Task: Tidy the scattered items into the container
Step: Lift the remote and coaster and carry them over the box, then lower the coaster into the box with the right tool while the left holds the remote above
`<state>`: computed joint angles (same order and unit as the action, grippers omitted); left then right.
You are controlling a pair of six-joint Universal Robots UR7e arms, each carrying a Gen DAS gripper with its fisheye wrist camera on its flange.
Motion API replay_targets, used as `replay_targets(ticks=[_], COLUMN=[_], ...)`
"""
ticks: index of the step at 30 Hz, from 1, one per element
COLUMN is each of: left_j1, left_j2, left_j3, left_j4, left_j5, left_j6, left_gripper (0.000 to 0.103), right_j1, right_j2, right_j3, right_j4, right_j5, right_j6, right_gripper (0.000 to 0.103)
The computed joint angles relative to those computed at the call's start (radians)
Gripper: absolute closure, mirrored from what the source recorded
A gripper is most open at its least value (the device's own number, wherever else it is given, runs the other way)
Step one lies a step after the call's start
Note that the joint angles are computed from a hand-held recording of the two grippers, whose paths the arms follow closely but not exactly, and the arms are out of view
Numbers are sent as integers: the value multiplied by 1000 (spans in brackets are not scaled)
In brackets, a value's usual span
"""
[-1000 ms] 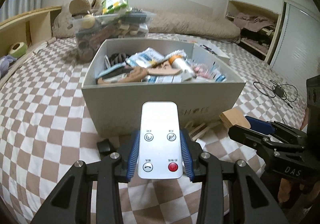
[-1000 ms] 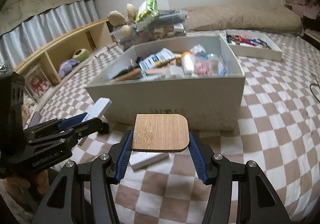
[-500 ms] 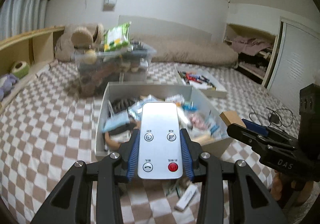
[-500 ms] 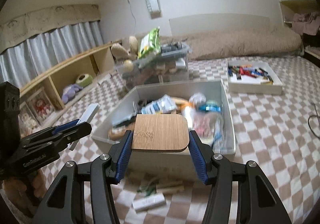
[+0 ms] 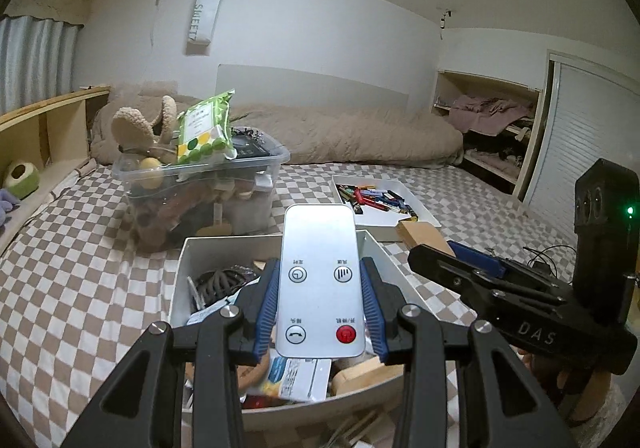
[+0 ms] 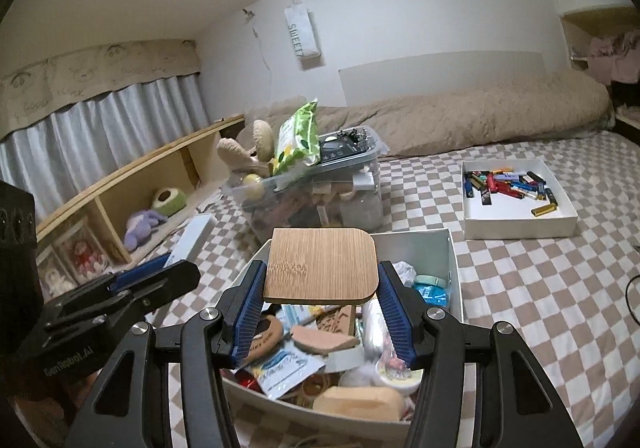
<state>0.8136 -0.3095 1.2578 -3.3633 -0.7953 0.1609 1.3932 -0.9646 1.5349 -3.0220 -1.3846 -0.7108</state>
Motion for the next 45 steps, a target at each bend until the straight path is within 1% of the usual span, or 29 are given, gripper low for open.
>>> replay_targets(ticks=[3, 10, 18, 22, 23, 24, 25, 26, 28, 35, 37, 40, 45], left_j1=[11, 44, 68, 74, 75, 76, 77, 78, 82, 92, 93, 95, 104], left_j2=[15, 26, 35, 33, 33, 32, 33, 32, 32, 38, 42, 49, 67], left_j3=[-28, -37, -40, -35, -35, -35, -36, -35, -37, -49, -53, -64, -89], left_j4=[18, 57, 101, 104, 106, 108, 111, 112, 116, 144, 154, 173, 211], left_j5=[-1, -13, -31, -33, -33, -34, -35, -36, -38, -49, -51, -50, -53], left_j6=[0, -51, -98, -110, -112, -115, -117, -120, -123, -138, -141, -143, -146], left_gripper=[64, 64, 64, 64, 64, 64, 64, 64, 64, 64, 64, 64, 64], right_j1=[-7, -22, -21, -19, -19, -18, -19, -21, -28, -50, -51, -47, -52], right_j2=[16, 57, 94, 105, 106, 106, 104, 101, 87, 74, 80, 93, 97], right_j3=[-20, -47, -63, -72, -73, -71, -64, -59, -53, -77, -90, -102, -110], right_j4=[20, 92, 157, 203, 205, 193, 173, 160, 150, 143, 143, 124, 133], right_j5=[-11, -76, -132, -147, -154, -166, -173, -169, -152, -109, -115, -147, -139], right_j6=[11, 9, -6, -29, -28, -24, -22, -24, -18, 52, 63, 58, 65], right_gripper=[47, 47, 47, 47, 41, 26, 19, 15, 15, 15, 15, 15, 15])
